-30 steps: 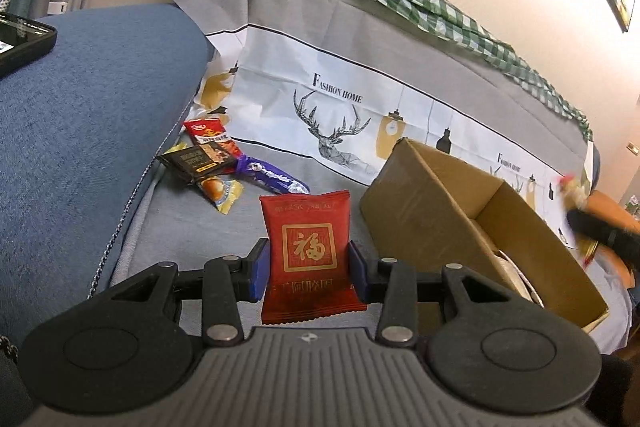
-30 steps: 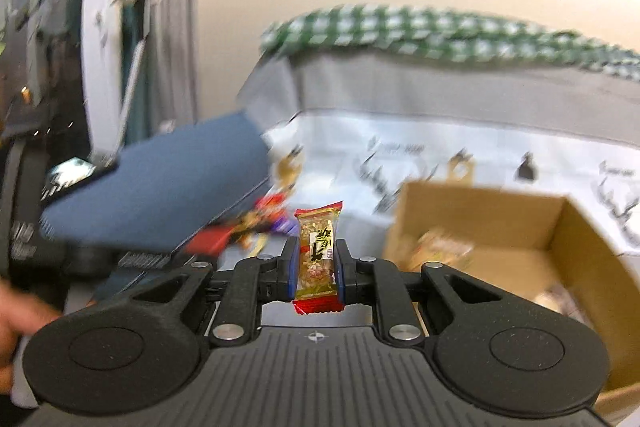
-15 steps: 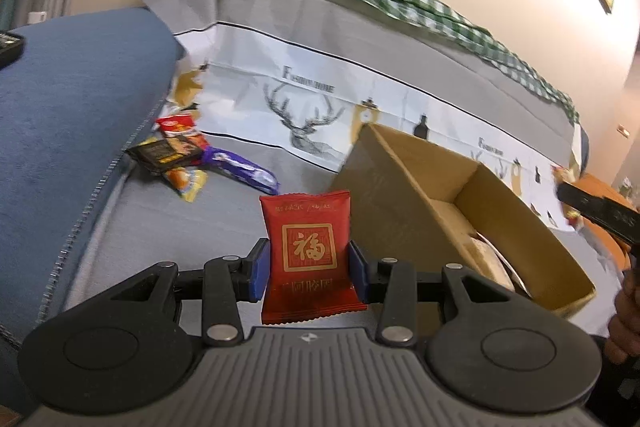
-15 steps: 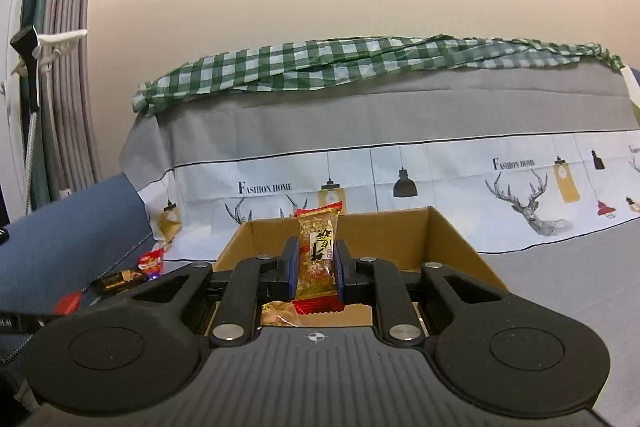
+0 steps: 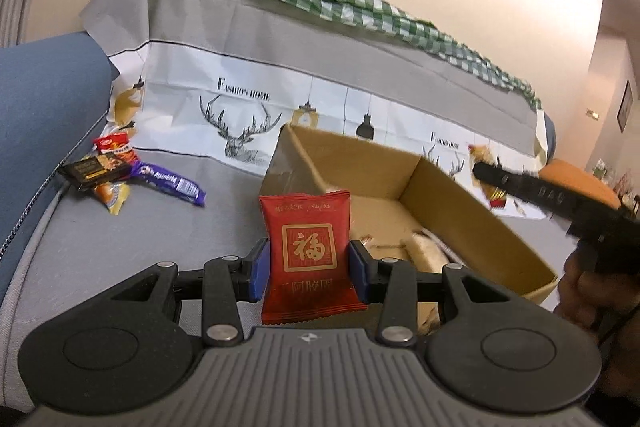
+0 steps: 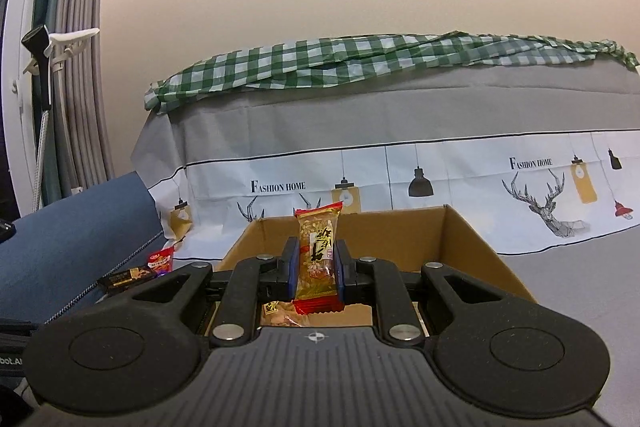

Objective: Organize snacks
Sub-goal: 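Open both tools to drop the snacks into the box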

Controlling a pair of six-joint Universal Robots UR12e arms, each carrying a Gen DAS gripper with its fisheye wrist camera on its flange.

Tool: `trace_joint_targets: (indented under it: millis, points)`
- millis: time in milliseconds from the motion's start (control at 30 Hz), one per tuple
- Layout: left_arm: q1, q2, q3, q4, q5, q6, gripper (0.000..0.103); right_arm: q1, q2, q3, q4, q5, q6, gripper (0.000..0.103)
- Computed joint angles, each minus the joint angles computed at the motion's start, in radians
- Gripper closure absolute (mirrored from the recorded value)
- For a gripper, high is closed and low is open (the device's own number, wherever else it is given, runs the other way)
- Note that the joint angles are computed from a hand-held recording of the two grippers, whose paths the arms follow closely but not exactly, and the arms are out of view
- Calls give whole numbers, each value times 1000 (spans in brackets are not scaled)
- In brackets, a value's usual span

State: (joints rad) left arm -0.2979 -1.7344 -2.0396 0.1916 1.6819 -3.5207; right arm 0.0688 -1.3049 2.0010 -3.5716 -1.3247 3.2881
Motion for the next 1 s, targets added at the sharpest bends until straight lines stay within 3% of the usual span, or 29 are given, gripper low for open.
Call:
trace_joint_targets:
  millis: [233, 367, 567, 667, 700, 733, 833, 1000]
  points:
    - [-16, -12, 52, -22, 3, -44, 57, -4, 0, 7, -17, 4, 26, 85]
    - [-31, -42, 112, -37, -7, -26, 57, -6, 1, 12, -40, -7, 51, 85]
    - [-58, -108, 230, -33, -28, 21, 57, 5, 4, 22, -104, -125, 105, 85]
    - [-63, -130, 281, -64, -54, 49, 53, 1, 2, 25, -100, -142, 132, 84]
    - [-64, -134, 289, -70, -56, 50, 45, 0, 0, 24, -86, -142, 134, 82]
    - [-65, -136, 291, -64, -57, 47, 35, 3, -1, 21, -71, -153, 133, 68]
    - [-61, -132, 270, -17, -62, 28, 27, 6, -5, 19, -40, -178, 148, 37]
    - [-65, -105, 197, 28, -16, 40, 27, 1, -10, 20, -18, -159, 162, 31]
